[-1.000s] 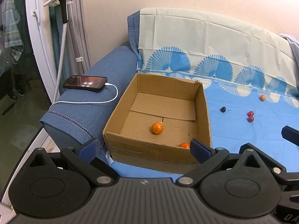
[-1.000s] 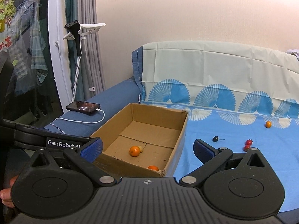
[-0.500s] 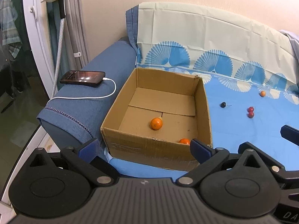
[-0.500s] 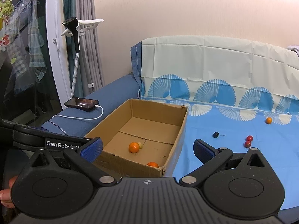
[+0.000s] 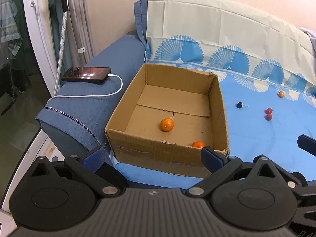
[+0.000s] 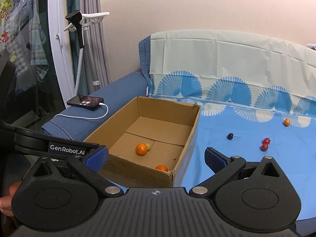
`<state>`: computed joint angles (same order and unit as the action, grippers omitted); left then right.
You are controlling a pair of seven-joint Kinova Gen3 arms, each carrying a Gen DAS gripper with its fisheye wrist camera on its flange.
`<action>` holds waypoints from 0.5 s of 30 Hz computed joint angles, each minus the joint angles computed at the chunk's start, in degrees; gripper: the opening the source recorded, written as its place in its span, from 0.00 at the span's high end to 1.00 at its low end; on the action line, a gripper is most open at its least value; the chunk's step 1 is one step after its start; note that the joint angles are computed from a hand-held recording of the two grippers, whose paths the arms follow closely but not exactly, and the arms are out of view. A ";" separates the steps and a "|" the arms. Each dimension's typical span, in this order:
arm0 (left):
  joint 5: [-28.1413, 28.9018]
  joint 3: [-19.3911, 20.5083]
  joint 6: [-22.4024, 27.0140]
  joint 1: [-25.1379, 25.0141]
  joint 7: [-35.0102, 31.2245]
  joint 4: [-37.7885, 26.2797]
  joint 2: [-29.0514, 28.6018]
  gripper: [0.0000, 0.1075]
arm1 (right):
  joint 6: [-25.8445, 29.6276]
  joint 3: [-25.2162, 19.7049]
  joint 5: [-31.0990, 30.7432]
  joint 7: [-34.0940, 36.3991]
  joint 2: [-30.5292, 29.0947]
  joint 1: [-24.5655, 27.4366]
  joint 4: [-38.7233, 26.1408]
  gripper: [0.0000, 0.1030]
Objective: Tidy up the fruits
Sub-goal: 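Move both tools back from the box toward the remaining fruits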
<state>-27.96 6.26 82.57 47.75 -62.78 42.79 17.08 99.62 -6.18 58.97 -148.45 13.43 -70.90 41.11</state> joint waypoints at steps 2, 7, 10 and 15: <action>0.11 -0.03 0.49 -0.02 -0.17 -0.59 0.55 0.04 | -0.42 -0.10 -0.65 -0.21 -0.30 0.56 0.64 0.01; 0.43 -0.54 2.10 0.44 -1.61 -3.07 2.51 0.04 | -1.38 -0.71 -2.46 -1.55 -1.04 2.72 2.26 0.01; 0.96 -1.14 3.49 0.91 -3.21 -6.29 4.58 0.04 | -1.44 -1.06 -2.47 -3.08 -1.72 3.79 3.75 0.01; 2.55 -2.87 6.65 2.49 -7.33 -15.16 9.96 0.04 | -0.70 -2.32 -0.73 -7.06 -3.95 6.10 8.25 0.01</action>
<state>-25.41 3.39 89.23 50.24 -70.11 27.63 27.04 98.92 -8.50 58.24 -155.50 9.48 -64.80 49.36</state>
